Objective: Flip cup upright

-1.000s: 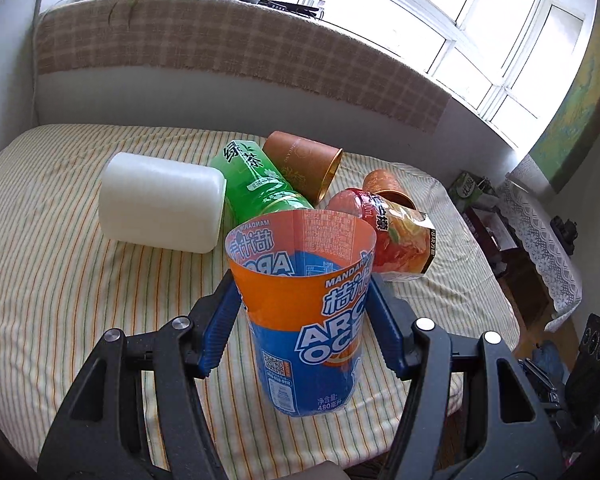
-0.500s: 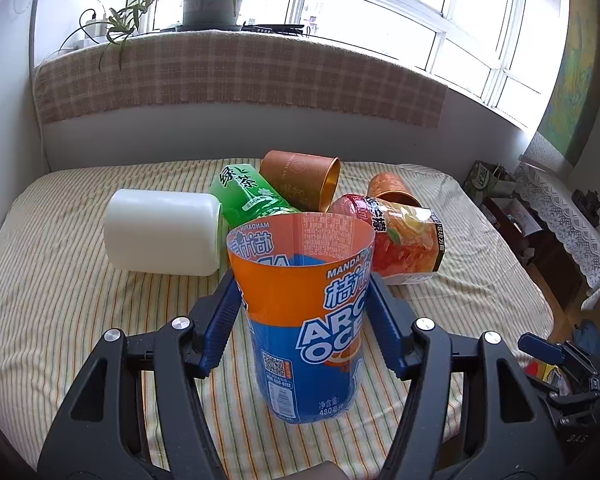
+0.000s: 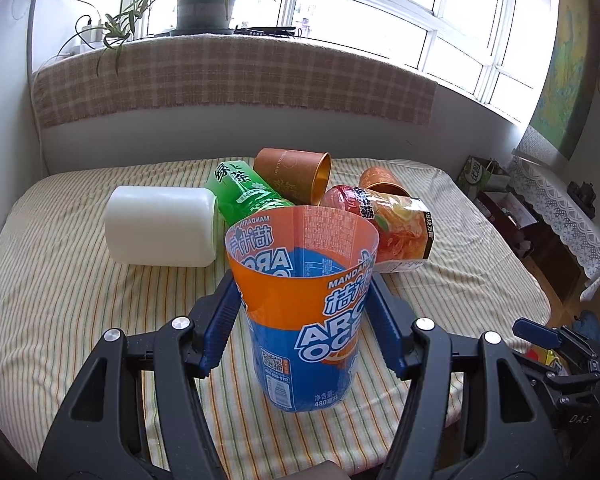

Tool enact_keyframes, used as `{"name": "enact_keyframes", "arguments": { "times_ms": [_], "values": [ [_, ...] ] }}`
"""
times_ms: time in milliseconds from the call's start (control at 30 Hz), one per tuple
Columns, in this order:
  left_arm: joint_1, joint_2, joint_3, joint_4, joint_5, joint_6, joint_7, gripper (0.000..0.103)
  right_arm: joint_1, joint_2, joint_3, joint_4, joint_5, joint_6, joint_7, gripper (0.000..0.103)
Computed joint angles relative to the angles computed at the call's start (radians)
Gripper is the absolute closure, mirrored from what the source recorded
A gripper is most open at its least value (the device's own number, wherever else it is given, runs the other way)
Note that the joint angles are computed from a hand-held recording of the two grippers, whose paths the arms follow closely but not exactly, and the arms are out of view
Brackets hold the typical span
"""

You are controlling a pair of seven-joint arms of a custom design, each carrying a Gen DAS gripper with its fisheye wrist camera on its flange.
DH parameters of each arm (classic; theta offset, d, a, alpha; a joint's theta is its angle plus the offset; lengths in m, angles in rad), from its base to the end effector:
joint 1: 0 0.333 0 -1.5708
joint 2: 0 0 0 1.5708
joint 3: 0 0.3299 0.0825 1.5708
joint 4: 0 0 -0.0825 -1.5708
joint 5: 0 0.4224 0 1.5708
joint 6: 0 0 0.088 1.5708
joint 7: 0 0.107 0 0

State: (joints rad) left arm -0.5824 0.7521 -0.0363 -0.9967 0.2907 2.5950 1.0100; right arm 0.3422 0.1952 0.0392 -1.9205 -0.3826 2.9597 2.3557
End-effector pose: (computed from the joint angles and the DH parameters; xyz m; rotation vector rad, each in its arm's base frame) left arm 0.7001 -0.4894 0.5185 -1.5979 1.9903 -1.0630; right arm 0.6269 0.2767 0.4830 -1.5953 1.6970 -0.4700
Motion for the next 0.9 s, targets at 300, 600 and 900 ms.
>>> {"name": "enact_keyframes", "arguments": {
  "times_ms": [300,600,900],
  "values": [
    [0.003,-0.063,-0.018,-0.107,-0.012,0.039,0.020,0.039,0.003,0.001,0.004,0.002,0.003,0.005,-0.009,0.027],
    [0.037,-0.107,-0.063,-0.189,-0.085,0.056,0.064,0.023,0.010,-0.004,0.004,0.002,-0.003,0.006,-0.015,0.027],
    [0.025,-0.192,-0.035,-0.322,-0.076,0.097,0.018,0.023,0.024,-0.003,-0.006,0.012,-0.039,0.010,0.006,0.027]
  ]
}}
